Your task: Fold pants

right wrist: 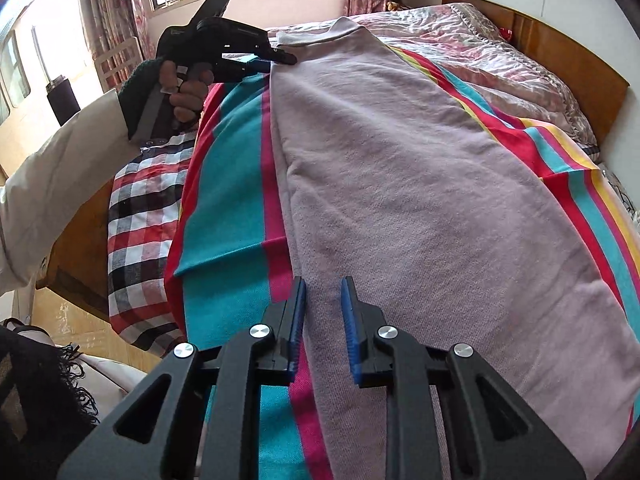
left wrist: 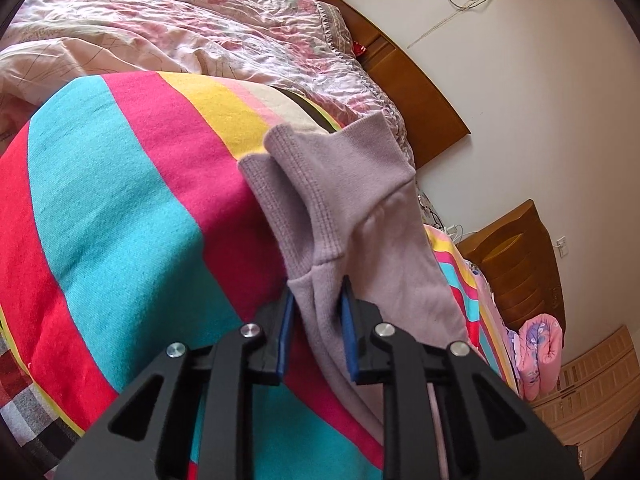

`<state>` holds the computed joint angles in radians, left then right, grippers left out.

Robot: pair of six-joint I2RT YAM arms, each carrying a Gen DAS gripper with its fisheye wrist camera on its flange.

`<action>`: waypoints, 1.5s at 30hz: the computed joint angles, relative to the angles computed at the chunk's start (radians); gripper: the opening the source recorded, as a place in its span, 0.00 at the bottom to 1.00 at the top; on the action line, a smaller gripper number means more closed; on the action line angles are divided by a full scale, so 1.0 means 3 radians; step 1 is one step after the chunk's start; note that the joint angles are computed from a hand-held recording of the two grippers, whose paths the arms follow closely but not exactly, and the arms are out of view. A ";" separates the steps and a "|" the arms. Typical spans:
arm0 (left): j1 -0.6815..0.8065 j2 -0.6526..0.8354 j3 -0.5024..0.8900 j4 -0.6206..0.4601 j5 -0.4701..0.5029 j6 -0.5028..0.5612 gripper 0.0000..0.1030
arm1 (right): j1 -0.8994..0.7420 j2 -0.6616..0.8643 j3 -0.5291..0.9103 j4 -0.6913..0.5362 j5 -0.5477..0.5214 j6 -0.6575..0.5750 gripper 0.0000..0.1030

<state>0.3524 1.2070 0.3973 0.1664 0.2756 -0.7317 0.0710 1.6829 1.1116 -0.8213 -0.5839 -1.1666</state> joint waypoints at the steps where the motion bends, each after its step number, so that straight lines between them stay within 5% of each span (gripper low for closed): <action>1: 0.0003 0.0004 -0.0001 0.0005 0.0007 -0.0010 0.20 | -0.0009 0.0004 -0.0006 -0.0001 0.0003 -0.0015 0.20; 4: -0.0017 -0.0005 0.0018 -0.0028 -0.0028 -0.0005 0.17 | -0.0039 -0.0050 -0.0111 0.0107 0.0000 -0.0089 0.17; 5: -0.0035 -0.0034 0.0015 -0.0033 -0.0049 -0.0010 0.13 | -0.0047 -0.0084 -0.0153 0.0151 -0.0018 -0.0104 0.06; 12: -0.0207 -0.0287 0.0090 -0.0335 -0.0370 0.0060 0.11 | -0.0244 -0.0331 -0.0082 -0.0121 -0.0275 -0.0337 0.05; 20: -0.0146 -0.0043 -0.0051 -0.0013 -0.0325 -0.0065 0.11 | -0.0141 -0.0305 -0.0357 0.0099 -0.0082 -0.0386 0.06; 22: -0.0162 -0.0012 -0.0033 -0.0022 -0.0352 -0.0059 0.12 | -0.0152 -0.0262 -0.0391 0.0166 -0.0100 -0.0378 0.06; 24: -0.0189 -0.0084 -0.0030 -0.0118 -0.0453 -0.0078 0.25 | -0.0181 -0.0217 -0.0361 0.0144 -0.0167 -0.0386 0.10; 25: -0.0278 -0.0218 -0.0010 -0.0288 -0.0675 -0.0137 0.30 | -0.0194 -0.0225 -0.0356 0.0088 -0.0176 -0.0451 0.18; 27: -0.0774 -0.0601 0.0162 -0.0951 -0.1742 -0.0391 0.55 | -0.0241 -0.0180 -0.0175 -0.0296 -0.0179 -0.0615 0.39; 29: -0.1481 -0.0802 0.0410 -0.1371 -0.2715 -0.0475 0.63 | -0.0413 -0.0109 0.0106 -0.0751 -0.0363 -0.0816 0.44; 32: -0.2067 -0.0265 0.1011 -0.1424 -0.2767 0.0058 0.77 | -0.0732 0.0084 0.0597 -0.1057 -0.0665 -0.0819 0.46; 36: -0.2388 0.1017 0.1962 -0.1452 -0.2446 0.0692 0.83 | -0.0946 0.0519 0.1053 -0.0193 -0.0364 0.0303 0.51; 41: -0.2184 0.2153 0.2750 -0.1764 -0.2055 0.0511 0.83 | -0.1147 0.1709 0.2344 -0.0131 0.0270 0.1218 0.58; 43: -0.2179 0.2271 0.2722 -0.1605 -0.2195 0.0617 0.84 | -0.1316 0.2071 0.2868 -0.0437 -0.0030 0.1236 0.58; 45: -0.2233 0.2389 0.2818 -0.1677 -0.2366 0.0693 0.87 | -0.1401 0.2144 0.2991 -0.0363 0.0041 0.1433 0.57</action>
